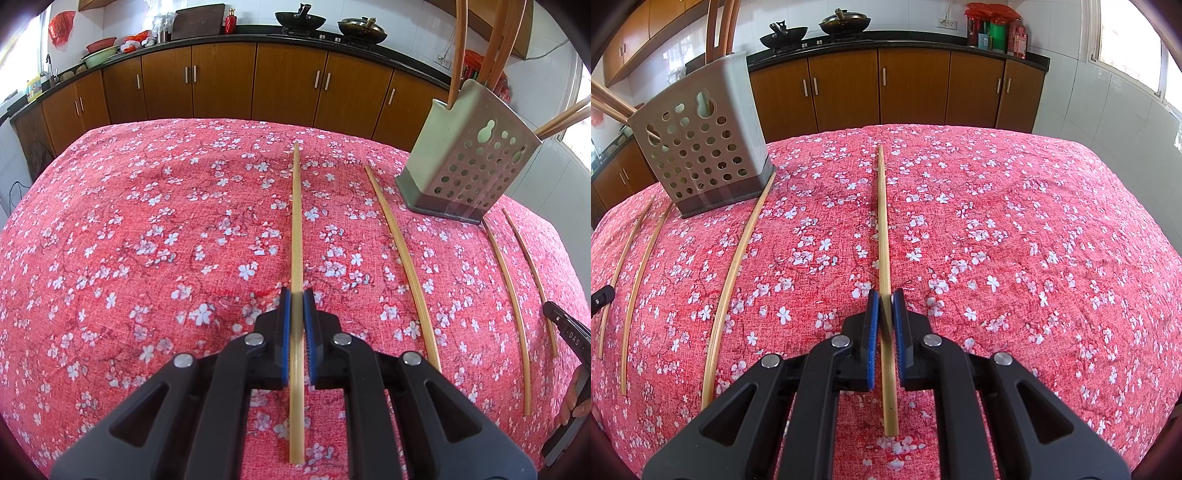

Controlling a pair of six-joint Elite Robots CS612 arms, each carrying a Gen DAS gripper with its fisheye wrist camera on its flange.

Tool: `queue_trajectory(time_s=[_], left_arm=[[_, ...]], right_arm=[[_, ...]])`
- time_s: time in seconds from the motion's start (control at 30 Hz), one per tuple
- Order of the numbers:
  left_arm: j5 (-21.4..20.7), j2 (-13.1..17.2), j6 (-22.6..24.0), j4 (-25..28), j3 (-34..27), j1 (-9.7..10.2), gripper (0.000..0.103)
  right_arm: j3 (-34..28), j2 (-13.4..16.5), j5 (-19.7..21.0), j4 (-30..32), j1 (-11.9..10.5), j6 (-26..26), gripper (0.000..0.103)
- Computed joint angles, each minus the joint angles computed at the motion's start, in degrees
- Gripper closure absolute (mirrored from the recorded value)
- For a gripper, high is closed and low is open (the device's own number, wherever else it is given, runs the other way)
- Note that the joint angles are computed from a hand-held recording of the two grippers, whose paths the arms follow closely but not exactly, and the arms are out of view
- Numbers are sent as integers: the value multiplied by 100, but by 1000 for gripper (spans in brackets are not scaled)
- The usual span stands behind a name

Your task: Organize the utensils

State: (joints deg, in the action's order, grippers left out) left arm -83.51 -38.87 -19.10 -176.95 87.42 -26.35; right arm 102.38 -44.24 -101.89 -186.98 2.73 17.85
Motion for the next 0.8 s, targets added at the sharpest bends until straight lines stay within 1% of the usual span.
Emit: queue_trajectory(time_s=[0.7,0.8], left_arm=[[-54,4,-38,2,-21,1,92],[-62,-15,2,7,3,-5,92]], right_arm=[[-5,2,-7,2,1,10,93],[31,-7,72,-53,-20,34,93]])
